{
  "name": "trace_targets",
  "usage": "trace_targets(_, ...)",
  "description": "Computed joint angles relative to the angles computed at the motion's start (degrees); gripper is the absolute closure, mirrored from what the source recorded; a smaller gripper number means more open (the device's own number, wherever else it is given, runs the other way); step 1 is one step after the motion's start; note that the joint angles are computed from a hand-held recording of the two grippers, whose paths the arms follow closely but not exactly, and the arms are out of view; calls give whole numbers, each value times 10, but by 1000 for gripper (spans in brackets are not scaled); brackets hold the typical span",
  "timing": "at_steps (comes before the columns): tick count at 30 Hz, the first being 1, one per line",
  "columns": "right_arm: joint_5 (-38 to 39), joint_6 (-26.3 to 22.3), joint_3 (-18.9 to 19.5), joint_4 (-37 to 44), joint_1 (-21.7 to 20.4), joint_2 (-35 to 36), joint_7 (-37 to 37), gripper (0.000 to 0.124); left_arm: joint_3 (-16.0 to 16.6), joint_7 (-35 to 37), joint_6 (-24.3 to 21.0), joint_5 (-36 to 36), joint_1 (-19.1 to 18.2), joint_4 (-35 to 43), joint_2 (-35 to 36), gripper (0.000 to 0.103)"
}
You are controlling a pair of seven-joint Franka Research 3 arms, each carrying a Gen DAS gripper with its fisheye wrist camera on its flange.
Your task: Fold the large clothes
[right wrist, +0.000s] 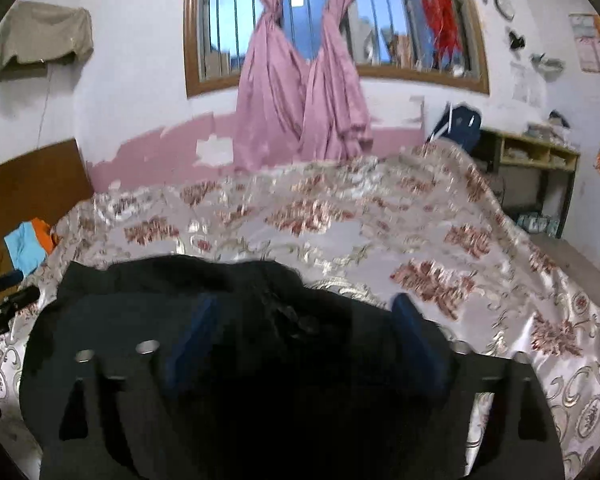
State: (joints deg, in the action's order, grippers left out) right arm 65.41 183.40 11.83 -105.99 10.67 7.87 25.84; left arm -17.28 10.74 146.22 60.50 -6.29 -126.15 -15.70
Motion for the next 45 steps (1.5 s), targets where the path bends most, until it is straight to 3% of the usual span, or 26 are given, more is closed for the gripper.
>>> trace_targets(2, 85, -7, 19, -4, -17, -17, -84, 32, 2, 1, 11, -16, -7, -19, -14, 15)
trace_targets(6, 132, -77, -7, -60, -3, -72, -151, 32, -7, 7, 24, -38, -15, -50, -36, 15)
trace_targets(10, 12, -149, -40, -112, 16, -95, -73, 32, -10, 16, 49, -61, -21, -65, -32, 13)
trace_targets(15, -188, -234, -73, -85, 32, -46, 127, 32, -14, 6, 61, -62, -14, -36, 31, 13)
trace_targets(19, -197, -203, -66, -37, 33, 4, 146, 31, -13, -73, 40, 16, -10, 1, 72, 4)
trace_targets(24, -281, -216, -70, 69, 31, 86, 230, 26, 18, -87, 13, 28, -24, 49, 115, 0)
trace_targets(27, -337, -241, -73, 139, 29, 140, 281, 25, 38, -63, 21, 9, -29, 73, 142, 0)
trace_targets(29, -360, -289, -73, 203, 24, 184, 317, 22, 50, -28, 44, -19, -29, 82, 159, 0)
trace_targets(31, -369, -328, -67, 247, 15, 214, 341, 22, 60, -38, 64, -8, -28, 83, 167, 0)
trace_targets(37, -378, -349, -51, 295, 7, 259, 363, 22, 77, -81, 102, 25, -28, 86, 185, 0)
trace_targets(45, -378, -313, -41, 272, 3, 254, 360, 22, 83, -136, 113, 83, -32, 82, 187, 0)
